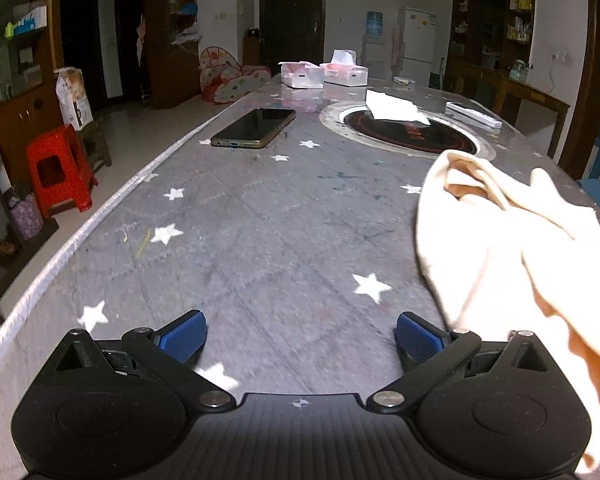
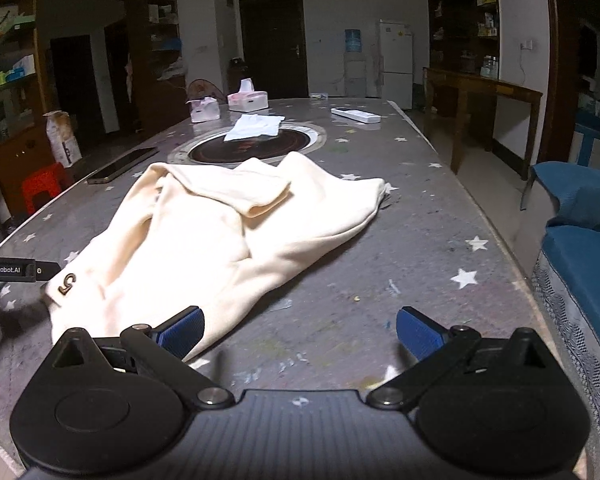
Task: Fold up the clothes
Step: 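Move both grippers toward the crumpled cream sweatshirt on the table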
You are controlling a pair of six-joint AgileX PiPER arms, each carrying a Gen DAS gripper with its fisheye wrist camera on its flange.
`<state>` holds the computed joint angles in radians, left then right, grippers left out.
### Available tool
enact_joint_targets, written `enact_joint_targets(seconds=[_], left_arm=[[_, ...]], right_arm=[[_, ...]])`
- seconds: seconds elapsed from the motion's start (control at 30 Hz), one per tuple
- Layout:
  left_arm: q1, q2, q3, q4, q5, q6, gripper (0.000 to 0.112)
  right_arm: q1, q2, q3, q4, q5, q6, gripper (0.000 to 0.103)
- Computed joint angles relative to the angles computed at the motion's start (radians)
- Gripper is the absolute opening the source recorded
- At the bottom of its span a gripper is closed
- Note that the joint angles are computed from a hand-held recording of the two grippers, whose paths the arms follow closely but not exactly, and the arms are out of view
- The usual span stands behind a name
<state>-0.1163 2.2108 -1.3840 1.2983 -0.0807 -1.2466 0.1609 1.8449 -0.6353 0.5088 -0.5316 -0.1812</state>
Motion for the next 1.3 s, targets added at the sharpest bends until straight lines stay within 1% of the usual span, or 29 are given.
enact_joint_targets(seconds=[0.13,0.33,0.47,0.53,0.73,0.9,1.0,1.2,1.3], left_arm=[[0.022,-0.009,0.033,-0.028,-0.065,0.024,0.103],[0.016,-0.071,0.126,-0.301,-0.114,0.312,0.103],[0.0,-0.134,0.213,-0.413,-0.165,0.445,0.103],[-0.014,-0.155,0.225,-0.409,-0.158,0.431,0.103],[-0.028,-0.196,0.287,-0.437,-0.19,0.48,0.103],[-0.038,-0.216,0.313,-0.435,-0.197,0.488,0.103],[-0.052,-0.226,0.322,-0.477,-0.183,0.518,0.103],[-0.082,-0.219,0.275,-0.431,-0.127,0.446,0.103],[-0.092,-0.215,0.265,-0.412,-0.115,0.423,0.103]], right_arm=[[0.017,-0.004,-0.001,0.026,0.013,-0.019,0.103],[0.04,-0.013,0.01,0.057,0.012,-0.032,0.103],[0.045,-0.021,0.014,0.069,0.02,-0.038,0.103],[0.049,-0.024,0.018,0.075,0.017,-0.041,0.103],[0.059,-0.037,0.029,0.091,0.017,-0.049,0.103],[0.064,-0.044,0.033,0.089,0.018,-0.044,0.103],[0.067,-0.047,0.035,0.089,0.019,-0.041,0.103],[0.072,-0.055,0.039,0.088,0.02,-0.036,0.102],[0.079,-0.055,0.037,0.093,0.019,-0.037,0.101]])
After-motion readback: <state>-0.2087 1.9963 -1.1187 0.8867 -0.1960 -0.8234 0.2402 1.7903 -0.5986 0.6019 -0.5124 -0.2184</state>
